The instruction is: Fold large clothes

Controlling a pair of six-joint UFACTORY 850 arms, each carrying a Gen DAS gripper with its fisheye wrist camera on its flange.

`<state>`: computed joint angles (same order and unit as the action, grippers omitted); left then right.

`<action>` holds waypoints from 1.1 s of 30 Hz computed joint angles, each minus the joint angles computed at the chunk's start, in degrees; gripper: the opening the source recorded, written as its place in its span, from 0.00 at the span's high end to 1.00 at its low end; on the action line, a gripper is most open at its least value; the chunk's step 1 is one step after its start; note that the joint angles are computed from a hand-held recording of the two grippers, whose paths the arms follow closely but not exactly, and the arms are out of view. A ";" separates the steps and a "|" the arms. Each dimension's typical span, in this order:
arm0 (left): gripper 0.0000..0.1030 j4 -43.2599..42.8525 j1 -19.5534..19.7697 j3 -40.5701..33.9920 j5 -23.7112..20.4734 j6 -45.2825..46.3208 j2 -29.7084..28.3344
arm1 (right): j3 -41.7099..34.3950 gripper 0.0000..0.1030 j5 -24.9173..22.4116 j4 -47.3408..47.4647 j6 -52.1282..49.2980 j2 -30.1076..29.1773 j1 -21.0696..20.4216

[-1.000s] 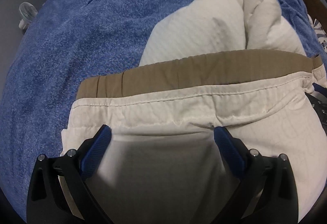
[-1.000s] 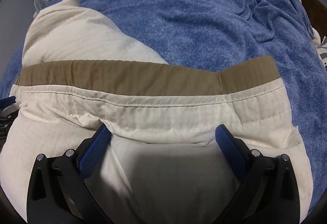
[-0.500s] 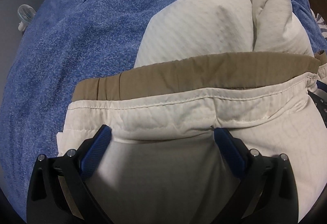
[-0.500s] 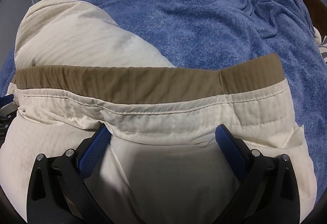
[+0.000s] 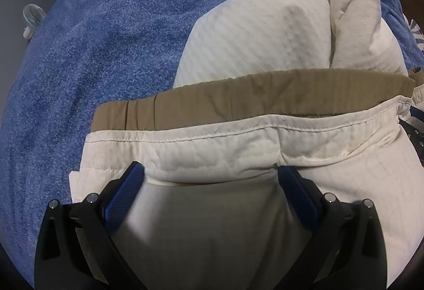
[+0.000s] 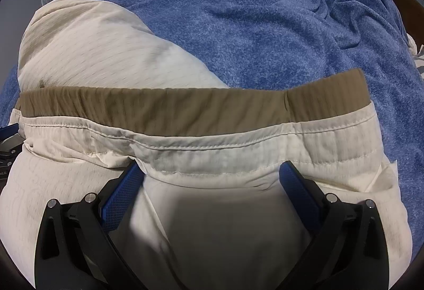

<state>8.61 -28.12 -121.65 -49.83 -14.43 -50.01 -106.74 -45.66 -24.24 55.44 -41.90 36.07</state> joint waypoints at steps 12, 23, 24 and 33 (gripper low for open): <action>0.06 5.15 -3.32 31.66 24.60 -12.02 24.89 | 20.83 0.12 10.36 -25.30 27.08 17.07 7.59; 0.06 2.64 -8.97 35.17 22.93 -1.20 23.47 | 34.90 0.11 9.54 -29.89 28.92 23.89 10.91; 0.05 4.77 -9.37 35.22 22.97 -2.96 23.33 | 34.74 0.11 8.74 -30.04 29.46 23.74 11.27; 0.06 7.22 -7.39 43.04 29.41 -4.57 30.59 | 35.41 0.13 0.15 -39.56 38.55 27.18 12.47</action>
